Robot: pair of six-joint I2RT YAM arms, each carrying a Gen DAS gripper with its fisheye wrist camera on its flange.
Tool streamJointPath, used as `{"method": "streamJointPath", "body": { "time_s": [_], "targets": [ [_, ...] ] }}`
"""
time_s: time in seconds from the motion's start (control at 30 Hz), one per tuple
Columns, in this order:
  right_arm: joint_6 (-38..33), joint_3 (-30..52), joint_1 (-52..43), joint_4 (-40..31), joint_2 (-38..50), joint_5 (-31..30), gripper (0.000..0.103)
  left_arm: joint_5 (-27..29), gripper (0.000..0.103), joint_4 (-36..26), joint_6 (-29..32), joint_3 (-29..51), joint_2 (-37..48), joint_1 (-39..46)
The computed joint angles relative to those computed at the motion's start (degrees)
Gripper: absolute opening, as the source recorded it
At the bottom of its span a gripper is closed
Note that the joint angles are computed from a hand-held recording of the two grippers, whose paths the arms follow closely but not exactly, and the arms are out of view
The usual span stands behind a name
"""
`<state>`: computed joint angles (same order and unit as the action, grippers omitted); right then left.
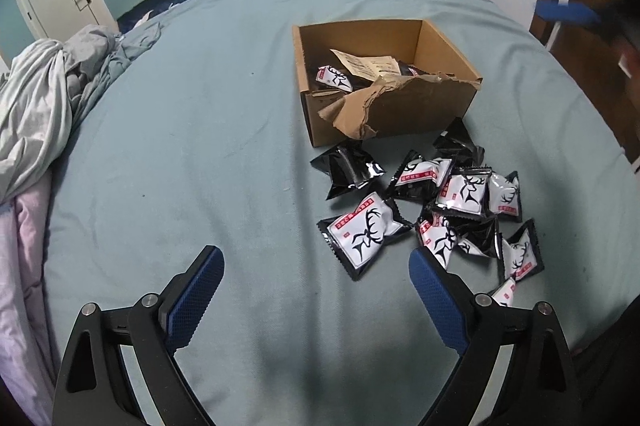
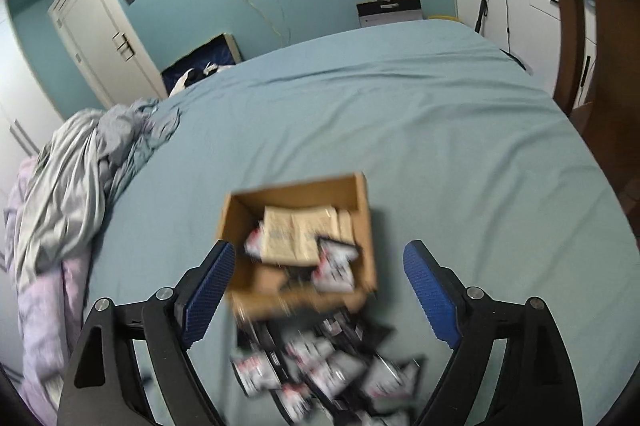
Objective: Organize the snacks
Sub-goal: 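Carry the black packet over the box and open the right tool, then move both tools back toward the remaining snack packets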
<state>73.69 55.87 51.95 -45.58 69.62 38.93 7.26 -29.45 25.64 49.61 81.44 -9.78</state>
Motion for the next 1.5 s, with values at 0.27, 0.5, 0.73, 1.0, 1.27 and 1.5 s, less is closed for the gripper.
{"method": "streamJointPath", "body": {
  "time_s": [0.27,0.5,0.73,1.0,1.27,1.5],
  "targets": [
    [31.11,0.81,19.76,-27.7,2.75,1.09,0.086,-1.03,0.095,1.39,0.5,-1.7,-1.75,-0.66],
    [25.54,-18.14,7.38,0.51,-5.64,-20.81,0.086,-5.75,0.095,4.8,2.08,-4.97,-1.4,-4.75],
    [14.41,-19.18,-2.85,6.42,-1.42,-30.04,0.086,-5.65,0.095,4.4,2.73,-5.52,0.1,-6.52],
    [5.27,-17.79,-0.2,14.82,1.39,-36.87,0.086,-6.94,0.095,5.33,0.19,-2.66,3.87,-5.8],
    [-4.13,-7.24,0.72,16.89,19.89,-41.82,0.086,-5.6,0.095,4.38,-3.54,4.62,10.12,-0.29],
    [-9.03,0.58,-1.06,14.48,32.63,-42.16,0.04,-5.76,0.095,4.79,-3.47,4.28,10.6,-0.25]
  ]
}}
